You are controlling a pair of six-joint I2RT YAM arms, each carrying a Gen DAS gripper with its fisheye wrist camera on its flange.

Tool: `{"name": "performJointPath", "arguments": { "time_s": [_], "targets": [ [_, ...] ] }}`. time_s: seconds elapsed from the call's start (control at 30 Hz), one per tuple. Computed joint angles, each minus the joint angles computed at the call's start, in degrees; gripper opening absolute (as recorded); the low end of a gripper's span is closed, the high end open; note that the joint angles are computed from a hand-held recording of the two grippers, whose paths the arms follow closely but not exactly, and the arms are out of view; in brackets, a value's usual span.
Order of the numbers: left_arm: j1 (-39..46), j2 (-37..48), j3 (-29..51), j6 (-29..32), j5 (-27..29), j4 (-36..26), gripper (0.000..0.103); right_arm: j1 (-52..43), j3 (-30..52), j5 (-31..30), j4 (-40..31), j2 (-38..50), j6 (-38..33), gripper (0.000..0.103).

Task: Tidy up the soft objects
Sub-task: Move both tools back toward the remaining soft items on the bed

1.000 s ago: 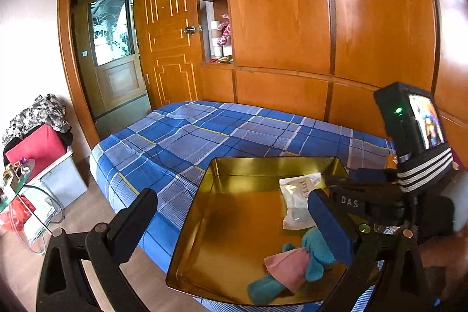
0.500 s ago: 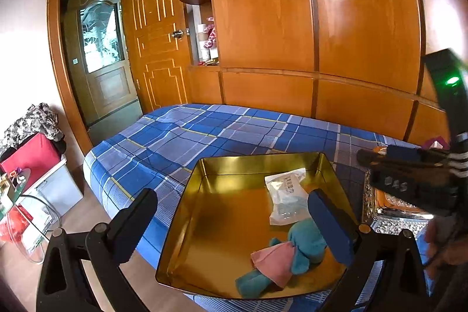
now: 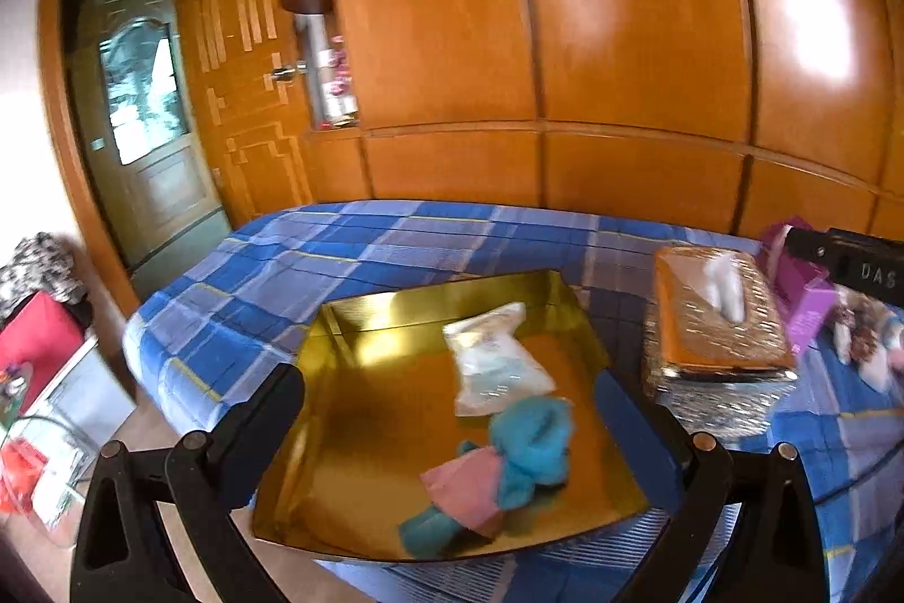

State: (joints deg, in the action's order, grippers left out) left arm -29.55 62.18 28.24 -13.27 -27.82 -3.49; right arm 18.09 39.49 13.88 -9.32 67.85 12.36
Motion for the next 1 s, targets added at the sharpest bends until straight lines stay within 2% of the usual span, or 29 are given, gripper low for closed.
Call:
{"name": "performJointPath", "arguments": {
  "time_s": [0.23,0.5,0.73,0.9,1.0],
  "targets": [
    [-9.41,4.14,3.02,1.1,0.2,-0.05,0.103,-20.71,-6.38,-6.7,-3.71,-9.77,-4.5,0.052],
    [-20.71,12.08,8.19,2.31,-0.54,0.07,0.103,-44.79,-9.35,-17.1,-4.07,-12.64,-10.62,0.052],
    [-25.58,16.77,12.25,3.95,1.15,0.18,0.103,-61.14,-8.83,-22.89,1.33,-5.26,-11.73,0.052],
    [-25.46,22.16,17.94,2.64,10.32,-1.89,0.103,-69.54,-6.97,-23.02,8.02,3.66,-10.13,0.052],
    [-26.47,25.76,21.45,2.44,12.5,-2.78,0.103,-74.34,-5.9,-24.51,10.93,9.52,-7.76,0.052]
  ]
}}
